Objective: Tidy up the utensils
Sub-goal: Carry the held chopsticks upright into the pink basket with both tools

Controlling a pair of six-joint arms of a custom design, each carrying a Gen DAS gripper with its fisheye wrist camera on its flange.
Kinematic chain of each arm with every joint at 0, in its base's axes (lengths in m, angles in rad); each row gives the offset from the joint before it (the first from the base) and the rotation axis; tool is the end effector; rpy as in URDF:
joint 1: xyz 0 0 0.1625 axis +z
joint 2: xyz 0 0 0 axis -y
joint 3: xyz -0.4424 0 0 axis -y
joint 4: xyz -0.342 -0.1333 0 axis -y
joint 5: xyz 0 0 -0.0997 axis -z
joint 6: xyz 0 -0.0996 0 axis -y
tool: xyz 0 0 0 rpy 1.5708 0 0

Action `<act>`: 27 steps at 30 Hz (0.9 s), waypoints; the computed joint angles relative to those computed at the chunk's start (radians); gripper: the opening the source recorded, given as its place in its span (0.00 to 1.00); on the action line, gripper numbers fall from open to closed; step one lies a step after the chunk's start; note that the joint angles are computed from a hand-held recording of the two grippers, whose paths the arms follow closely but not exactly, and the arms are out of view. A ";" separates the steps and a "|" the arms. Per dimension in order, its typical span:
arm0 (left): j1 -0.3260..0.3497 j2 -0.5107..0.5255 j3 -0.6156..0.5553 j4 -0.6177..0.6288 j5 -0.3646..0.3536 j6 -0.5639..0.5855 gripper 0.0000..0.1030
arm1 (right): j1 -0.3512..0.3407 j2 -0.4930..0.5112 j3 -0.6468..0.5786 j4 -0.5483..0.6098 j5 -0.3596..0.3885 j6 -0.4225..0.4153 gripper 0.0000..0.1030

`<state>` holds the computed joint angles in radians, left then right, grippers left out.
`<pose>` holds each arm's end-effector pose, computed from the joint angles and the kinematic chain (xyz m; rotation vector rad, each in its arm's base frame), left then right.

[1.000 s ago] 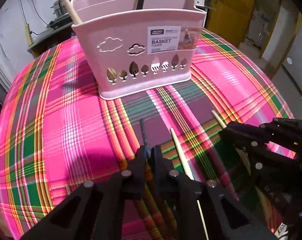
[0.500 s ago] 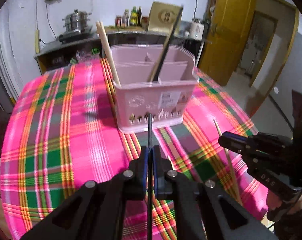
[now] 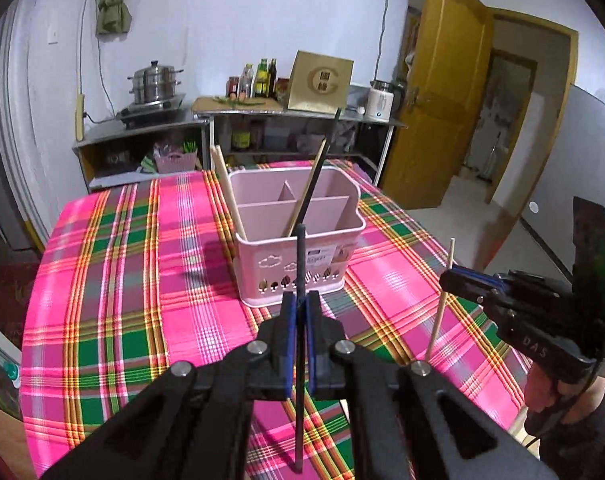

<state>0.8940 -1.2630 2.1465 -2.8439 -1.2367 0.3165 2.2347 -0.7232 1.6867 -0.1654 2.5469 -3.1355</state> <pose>-0.1706 -0.4773 0.2706 1.2598 2.5212 -0.6319 0.3447 -0.3581 0.0649 0.2575 -2.2060 1.2129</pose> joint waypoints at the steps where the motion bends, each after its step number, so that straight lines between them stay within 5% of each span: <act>1: -0.002 -0.005 0.001 0.000 -0.001 0.002 0.05 | 0.005 -0.002 0.003 -0.005 0.004 -0.001 0.04; 27: -0.033 -0.001 -0.087 0.053 0.001 0.003 0.05 | 0.027 -0.054 -0.050 -0.030 -0.012 -0.120 0.04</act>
<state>0.8609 -1.2643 2.0594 -2.7913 -1.2356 0.3191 2.2618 -0.7775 1.6365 -0.1953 2.5350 -3.2551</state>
